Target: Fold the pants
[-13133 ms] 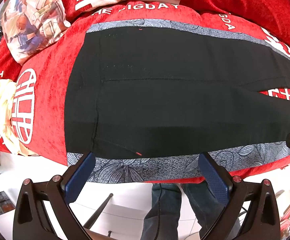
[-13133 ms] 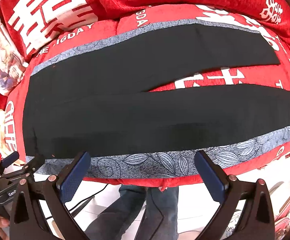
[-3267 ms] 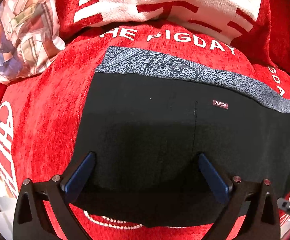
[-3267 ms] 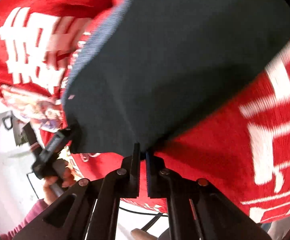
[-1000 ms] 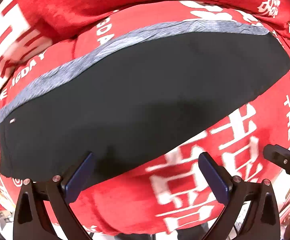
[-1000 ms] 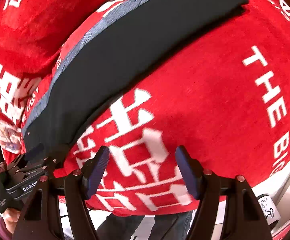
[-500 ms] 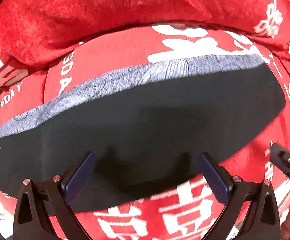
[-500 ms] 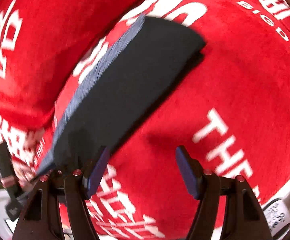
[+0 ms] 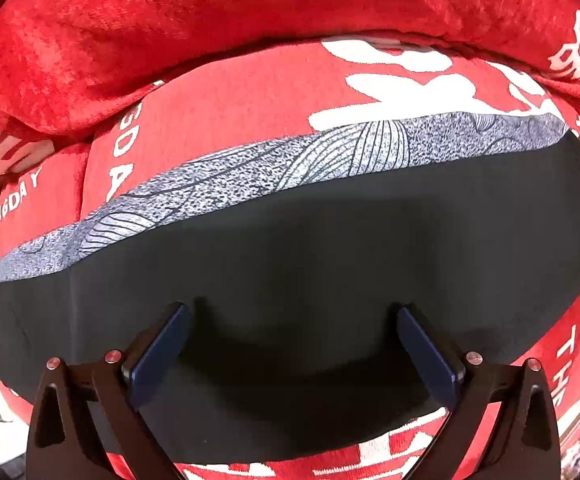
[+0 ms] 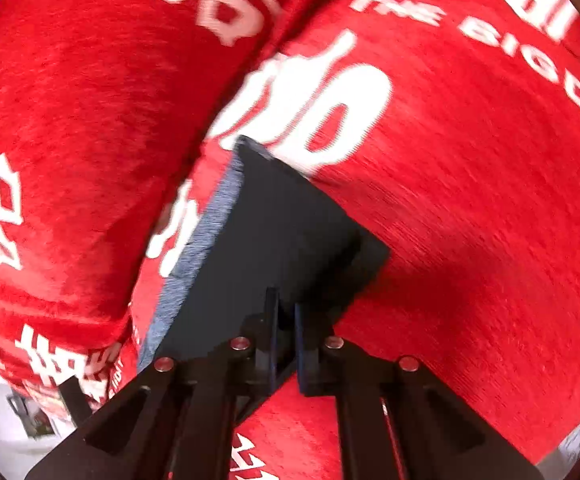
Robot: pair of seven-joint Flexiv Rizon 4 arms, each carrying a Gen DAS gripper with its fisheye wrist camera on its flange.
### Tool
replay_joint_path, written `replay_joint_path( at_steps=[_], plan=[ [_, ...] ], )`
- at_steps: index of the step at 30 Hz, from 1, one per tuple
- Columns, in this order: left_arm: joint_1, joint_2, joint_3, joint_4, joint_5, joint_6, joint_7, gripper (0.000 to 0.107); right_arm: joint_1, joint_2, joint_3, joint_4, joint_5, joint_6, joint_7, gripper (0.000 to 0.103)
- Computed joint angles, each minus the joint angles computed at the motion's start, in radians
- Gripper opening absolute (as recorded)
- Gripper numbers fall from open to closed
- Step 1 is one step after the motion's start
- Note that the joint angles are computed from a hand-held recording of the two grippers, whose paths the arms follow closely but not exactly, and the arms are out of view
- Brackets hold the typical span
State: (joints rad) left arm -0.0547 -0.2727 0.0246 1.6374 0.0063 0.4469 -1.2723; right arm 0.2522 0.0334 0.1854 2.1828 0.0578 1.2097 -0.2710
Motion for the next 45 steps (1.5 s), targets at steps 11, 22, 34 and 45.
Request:
replay_joint_path(
  at_steps=[11,22,34,45],
  plan=[
    [0.012,-0.003,0.002,0.03,-0.02,0.03,0.013,0.103,0.006,0.006,0.003,0.016,0.123,-0.027,-0.073,0.012],
    [0.009,-0.012,0.0,0.03,-0.022,0.038,0.005,0.103,0.044,0.056,0.019,0.022,0.217,-0.079,-0.124,0.019],
    [0.017,0.001,0.004,0.048,-0.029,0.05,0.017,0.103,0.063,0.049,0.016,0.031,0.258,-0.015,-0.158,0.043],
    [0.019,0.01,0.005,0.064,-0.035,0.064,0.025,0.103,0.077,-0.005,0.023,0.046,0.378,0.168,-0.272,0.043]
  ],
)
